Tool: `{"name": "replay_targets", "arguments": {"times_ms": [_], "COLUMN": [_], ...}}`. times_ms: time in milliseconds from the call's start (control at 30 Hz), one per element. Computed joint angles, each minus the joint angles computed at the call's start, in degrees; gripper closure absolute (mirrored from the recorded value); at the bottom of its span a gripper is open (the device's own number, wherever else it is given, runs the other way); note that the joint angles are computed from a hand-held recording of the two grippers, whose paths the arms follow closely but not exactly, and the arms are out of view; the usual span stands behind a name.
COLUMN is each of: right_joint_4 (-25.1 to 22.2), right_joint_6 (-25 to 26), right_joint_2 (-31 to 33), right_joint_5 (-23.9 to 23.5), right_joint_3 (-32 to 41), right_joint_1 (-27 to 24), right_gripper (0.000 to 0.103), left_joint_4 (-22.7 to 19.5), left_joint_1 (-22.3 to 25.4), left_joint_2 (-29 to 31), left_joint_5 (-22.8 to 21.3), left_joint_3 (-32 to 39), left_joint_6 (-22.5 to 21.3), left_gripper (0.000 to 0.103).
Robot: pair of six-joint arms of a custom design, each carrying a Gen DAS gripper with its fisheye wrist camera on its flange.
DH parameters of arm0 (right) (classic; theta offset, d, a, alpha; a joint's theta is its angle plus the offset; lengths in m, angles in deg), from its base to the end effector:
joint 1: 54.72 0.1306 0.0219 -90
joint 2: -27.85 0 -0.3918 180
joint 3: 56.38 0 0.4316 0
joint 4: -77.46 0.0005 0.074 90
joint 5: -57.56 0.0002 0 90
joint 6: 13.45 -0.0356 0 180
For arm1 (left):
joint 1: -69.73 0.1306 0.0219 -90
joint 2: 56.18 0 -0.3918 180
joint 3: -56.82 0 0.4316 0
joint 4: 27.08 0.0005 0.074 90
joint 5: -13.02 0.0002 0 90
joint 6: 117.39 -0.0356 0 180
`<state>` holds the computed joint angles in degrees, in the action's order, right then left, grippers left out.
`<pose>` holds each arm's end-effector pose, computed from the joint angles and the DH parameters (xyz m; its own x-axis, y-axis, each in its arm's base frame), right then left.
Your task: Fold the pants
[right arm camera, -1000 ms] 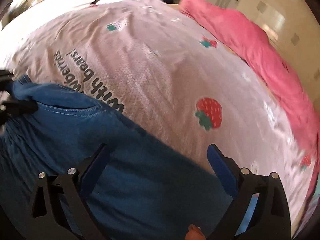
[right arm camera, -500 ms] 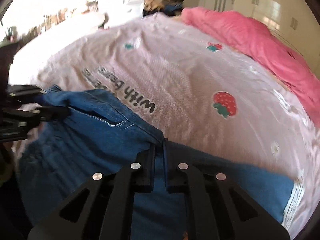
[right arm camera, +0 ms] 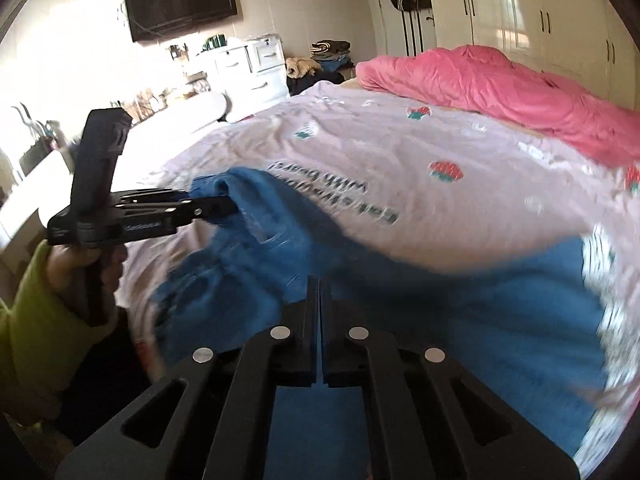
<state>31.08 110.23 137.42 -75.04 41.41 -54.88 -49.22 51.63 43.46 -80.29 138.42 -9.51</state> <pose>0.6284 0.0218 0.3264 -0.5100 -0.4068 -0.7579 -0.7665 0.6147 0.1859 0.5532 -0.1792 0.3124 -0.6660 -0.1048 -0.7386 0.0670 0.9777 -0.1991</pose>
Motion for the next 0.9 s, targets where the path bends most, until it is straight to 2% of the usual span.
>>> {"name": "replay_targets", "arguments": {"times_ms": [133, 167, 200, 233, 267, 333, 367, 433, 500, 533, 567, 600, 633, 700, 767, 833, 867, 900], "right_joint_4": [1.21, 2.86, 7.38, 10.44, 11.16, 13.07, 12.25, 12.98, 9.72, 10.33, 10.57, 9.39, 10.77, 10.83, 11.23, 8.09, 5.86, 5.88], "right_joint_6": [2.42, 3.04, 2.63, 2.41, 4.96, 8.12, 11.58, 15.11, 22.20, 23.76, 25.29, 27.39, 27.98, 25.63, 21.32, 16.72, 16.23, 16.63], "right_joint_2": [-3.11, -3.51, -4.28, -4.54, -4.16, -3.73, -2.79, -1.63, 0.55, 0.98, 1.70, 2.83, 3.05, 2.75, 0.86, -1.05, -2.53, -4.04], "right_joint_5": [0.33, 1.12, 4.38, 6.86, 7.90, 10.09, 11.36, 14.86, 17.23, 18.55, 20.17, 21.72, 22.66, 21.83, 18.80, 14.05, 10.86, 9.21], "right_joint_3": [-4.31, -4.82, -5.78, -6.11, -5.33, -4.84, -3.52, -2.28, 0.51, 0.68, 1.08, 2.05, 1.65, 1.31, -0.24, -0.81, -1.69, -3.22], "right_joint_1": [-0.02, 0.14, 0.58, 0.90, 1.12, 1.65, 2.15, 3.33, 4.94, 5.42, 6.07, 6.75, 7.19, 7.07, 6.14, 4.84, 4.11, 3.65], "right_gripper": [0.102, 0.094, 0.083, 0.050, 0.035, 0.035, 0.035, 0.035, 0.035, 0.035, 0.039, 0.054, 0.097, 0.100, 0.100, 0.100, 0.100, 0.100], "left_joint_4": [0.98, 0.94, 0.86, 0.89, 0.97, 0.84, 0.81, 0.98, 1.02, 1.02, 1.02, 1.03, 1.17, 1.51, 1.92, 2.36, 2.41, 2.06], "left_joint_1": [-1.42, -1.49, -1.48, -1.46, -1.50, -1.50, -1.46, -1.34, -1.27, -1.23, -1.23, -1.15, -1.12, -1.05, -0.66, -0.46, -0.51, -0.62], "left_joint_2": [-1.82, -1.88, -1.85, -1.89, -1.89, -1.85, -1.81, -1.83, -1.86, -1.86, -1.85, -1.78, -1.95, -2.21, -2.72, -3.65, -4.09, -4.41], "left_joint_5": [-0.17, -0.27, -0.29, -0.26, -0.26, -0.16, -0.06, 0.30, 0.50, 0.58, 0.54, 0.84, 0.76, 0.41, 0.65, 1.44, 1.41, 1.27], "left_joint_3": [-2.58, -2.64, -2.54, -2.60, -2.63, -2.54, -2.46, -2.50, -2.58, -2.60, -2.60, -2.53, -2.79, -3.12, -3.63, -4.27, -4.56, -4.71], "left_joint_6": [0.23, 0.29, 0.24, 0.31, 0.32, -0.04, -0.08, 0.00, 0.17, 0.20, 0.17, 0.10, 0.15, 0.28, 0.73, 0.79, 0.46, 0.02], "left_gripper": [0.084, 0.084, 0.084, 0.084, 0.084, 0.084, 0.084, 0.084, 0.084, 0.084, 0.084, 0.084, 0.084, 0.084, 0.084, 0.084, 0.084, 0.084]}}
